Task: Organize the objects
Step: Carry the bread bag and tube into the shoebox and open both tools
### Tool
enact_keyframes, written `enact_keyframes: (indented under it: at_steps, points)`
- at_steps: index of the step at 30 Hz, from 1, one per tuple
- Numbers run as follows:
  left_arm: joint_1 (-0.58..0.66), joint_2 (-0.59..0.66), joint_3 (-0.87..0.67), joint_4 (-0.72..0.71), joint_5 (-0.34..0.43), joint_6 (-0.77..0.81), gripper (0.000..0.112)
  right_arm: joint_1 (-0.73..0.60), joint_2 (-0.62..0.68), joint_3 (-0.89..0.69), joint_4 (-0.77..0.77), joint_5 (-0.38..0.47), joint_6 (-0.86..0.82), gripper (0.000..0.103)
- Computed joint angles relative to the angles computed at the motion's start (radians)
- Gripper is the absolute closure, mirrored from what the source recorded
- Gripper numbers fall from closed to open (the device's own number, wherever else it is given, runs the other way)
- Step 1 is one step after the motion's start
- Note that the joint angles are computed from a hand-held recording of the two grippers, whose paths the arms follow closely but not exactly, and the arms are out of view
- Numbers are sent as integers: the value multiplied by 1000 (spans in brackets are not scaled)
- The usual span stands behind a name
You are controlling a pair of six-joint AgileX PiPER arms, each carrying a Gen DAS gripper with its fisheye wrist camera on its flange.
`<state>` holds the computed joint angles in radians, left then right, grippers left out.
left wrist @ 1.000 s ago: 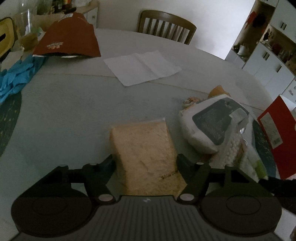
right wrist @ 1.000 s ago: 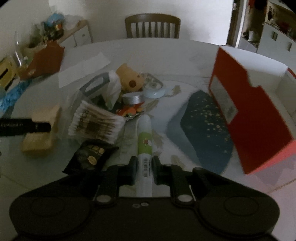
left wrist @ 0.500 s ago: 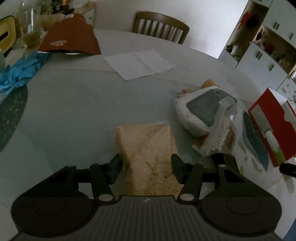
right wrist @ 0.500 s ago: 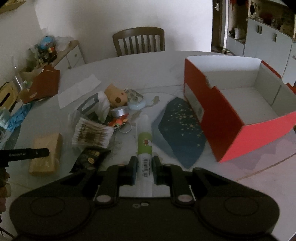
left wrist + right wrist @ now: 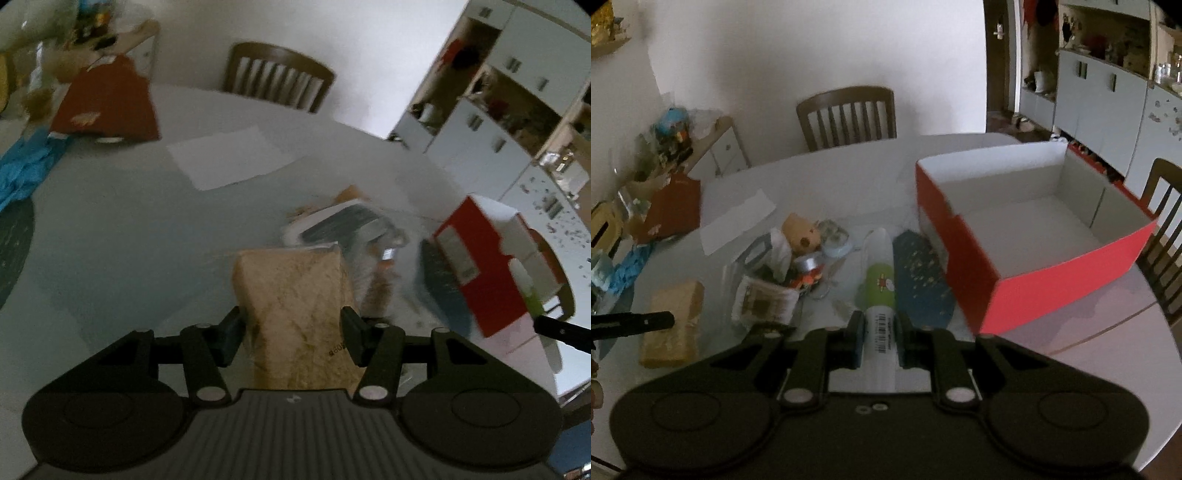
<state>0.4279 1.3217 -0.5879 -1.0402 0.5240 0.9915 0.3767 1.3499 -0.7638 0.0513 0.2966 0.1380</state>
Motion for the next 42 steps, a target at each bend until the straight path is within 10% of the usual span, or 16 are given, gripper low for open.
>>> enact_keyframes:
  at_steps: [11, 21, 31, 42]
  points:
    - [-338, -7, -134, 207, -104, -403, 58, -290, 48, -100, 542, 95, -730, 87]
    - [-728, 177, -392, 832, -217, -1217, 58, -548, 240, -303, 791, 275, -1136, 87]
    - [-927, 446, -771, 1236, -109, -1659, 58, -660, 435, -518, 808, 385, -1236, 87]
    - [-1010, 777, -1254, 1323, 110, -1683, 58, -664, 594, -703, 733, 407, -1206, 87]
